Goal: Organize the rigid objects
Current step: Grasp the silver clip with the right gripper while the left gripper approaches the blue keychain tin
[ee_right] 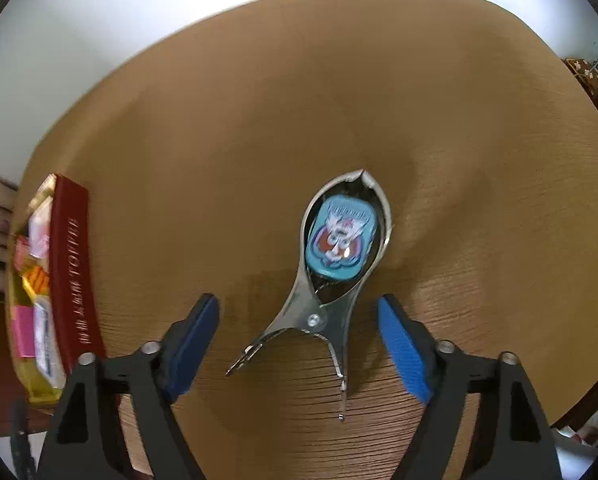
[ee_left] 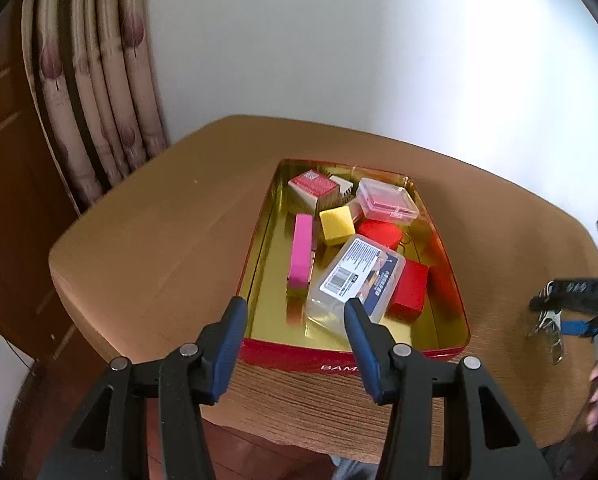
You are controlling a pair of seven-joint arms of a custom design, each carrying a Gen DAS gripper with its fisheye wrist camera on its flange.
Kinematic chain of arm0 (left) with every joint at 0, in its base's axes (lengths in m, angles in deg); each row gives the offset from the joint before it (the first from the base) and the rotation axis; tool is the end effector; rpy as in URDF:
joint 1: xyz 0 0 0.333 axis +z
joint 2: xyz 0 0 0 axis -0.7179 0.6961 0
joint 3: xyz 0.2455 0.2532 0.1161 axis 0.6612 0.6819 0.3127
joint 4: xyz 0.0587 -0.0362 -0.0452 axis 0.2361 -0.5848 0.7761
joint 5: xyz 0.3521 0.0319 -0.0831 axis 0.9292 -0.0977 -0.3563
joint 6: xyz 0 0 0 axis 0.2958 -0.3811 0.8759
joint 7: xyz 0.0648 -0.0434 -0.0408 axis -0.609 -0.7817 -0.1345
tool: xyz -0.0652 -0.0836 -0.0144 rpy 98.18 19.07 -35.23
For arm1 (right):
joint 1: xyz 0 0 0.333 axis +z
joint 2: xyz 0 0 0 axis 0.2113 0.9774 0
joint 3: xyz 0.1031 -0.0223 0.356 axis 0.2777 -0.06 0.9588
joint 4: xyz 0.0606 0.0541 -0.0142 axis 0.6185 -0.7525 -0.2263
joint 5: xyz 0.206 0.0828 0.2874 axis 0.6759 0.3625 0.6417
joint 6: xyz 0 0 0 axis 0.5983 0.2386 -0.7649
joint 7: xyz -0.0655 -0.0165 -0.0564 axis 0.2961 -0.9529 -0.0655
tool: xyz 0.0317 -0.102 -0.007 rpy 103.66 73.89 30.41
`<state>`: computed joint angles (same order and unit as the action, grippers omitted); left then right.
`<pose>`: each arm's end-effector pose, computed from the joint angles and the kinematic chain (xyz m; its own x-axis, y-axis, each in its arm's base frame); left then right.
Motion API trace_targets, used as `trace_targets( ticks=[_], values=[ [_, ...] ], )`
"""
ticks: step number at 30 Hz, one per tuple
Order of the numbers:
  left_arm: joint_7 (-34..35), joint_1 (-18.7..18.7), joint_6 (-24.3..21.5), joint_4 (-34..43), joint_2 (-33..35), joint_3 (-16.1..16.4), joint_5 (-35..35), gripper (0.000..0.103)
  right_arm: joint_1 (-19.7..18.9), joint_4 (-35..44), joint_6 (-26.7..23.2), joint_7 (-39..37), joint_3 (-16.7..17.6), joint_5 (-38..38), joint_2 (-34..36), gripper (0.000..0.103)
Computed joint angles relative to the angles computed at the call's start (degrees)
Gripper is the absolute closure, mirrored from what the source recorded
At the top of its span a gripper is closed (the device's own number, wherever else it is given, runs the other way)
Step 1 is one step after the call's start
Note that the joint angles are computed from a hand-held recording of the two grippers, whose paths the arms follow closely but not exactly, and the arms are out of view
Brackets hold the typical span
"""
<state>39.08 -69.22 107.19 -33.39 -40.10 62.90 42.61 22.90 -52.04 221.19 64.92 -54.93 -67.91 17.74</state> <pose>0.6814 -0.2430 0.4186 -0.0641 -0.9974 0.0330 -0.7199 0.0233 -0.6937 0.7209 0.1142 0.3824 -0.5035 -0.8442 -0.1839 -0.8131 0.5349 -0.2295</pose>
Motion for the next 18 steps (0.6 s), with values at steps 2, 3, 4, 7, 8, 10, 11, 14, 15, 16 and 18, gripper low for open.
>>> trace_targets(
  ticks=[2,3,4,7,8,10,11,14,15,16,18],
  values=[
    [1.1,1.5,-0.2,0.1,0.1,-1.7,-1.5,0.052,2.0,0.1,-0.7,2.0,-1.8,-2.8,0.1,0.051],
    [1.9,2.4,-0.4,0.1,0.2,-2.8,-2.4,0.052,2.5,0.4,-1.5,2.3,-2.2,-3.9,0.1,0.063],
    [2.4,2.9,-0.4,0.0,0.2,-3.4,-3.1,0.052,2.7,-0.2,-1.1,2.6,-2.3,-4.5,-0.3,0.068],
    [4.6,4.7,-1.1,0.3,0.5,-5.7,-5.8,0.052,1.3,-2.8,1.0,0.8,-0.6,-3.3,-1.9,0.07],
    [5.2,5.1,-1.1,0.2,0.6,-6.2,-6.6,0.052,0.8,-3.8,2.0,-0.4,-0.1,-3.0,-2.4,0.07],
    [5.5,5.0,-1.1,-0.1,0.4,-6.0,-7.7,0.052,-0.5,-6.3,5.1,-3.4,1.3,-1.3,-3.8,0.07],
    [5.6,4.8,-1.2,-0.1,0.4,-5.8,-8.0,0.052,-0.6,-6.9,5.6,-3.8,1.2,-1.1,-4.3,0.07],
    [5.8,4.4,-1.4,-0.1,0.4,-5.5,-8.7,0.052,-2.5,-9.8,8.3,-7.3,2.6,2.0,-6.6,0.07],
    [5.7,3.9,-1.4,0.0,0.5,-5.0,-8.6,0.052,-2.8,-10.8,9.2,-8.3,2.8,2.7,-7.6,0.072],
    [5.5,3.4,-1.6,0.0,0.5,-4.5,-8.3,0.052,-3.6,-11.9,10.1,-9.9,3.4,4.0,-8.7,0.072],
    [4.8,2.1,-1.9,0.2,0.5,-3.1,-7.2,0.052,-4.0,-12.6,10.9,-11.5,3.7,5.7,-10.0,0.072]
  ],
)
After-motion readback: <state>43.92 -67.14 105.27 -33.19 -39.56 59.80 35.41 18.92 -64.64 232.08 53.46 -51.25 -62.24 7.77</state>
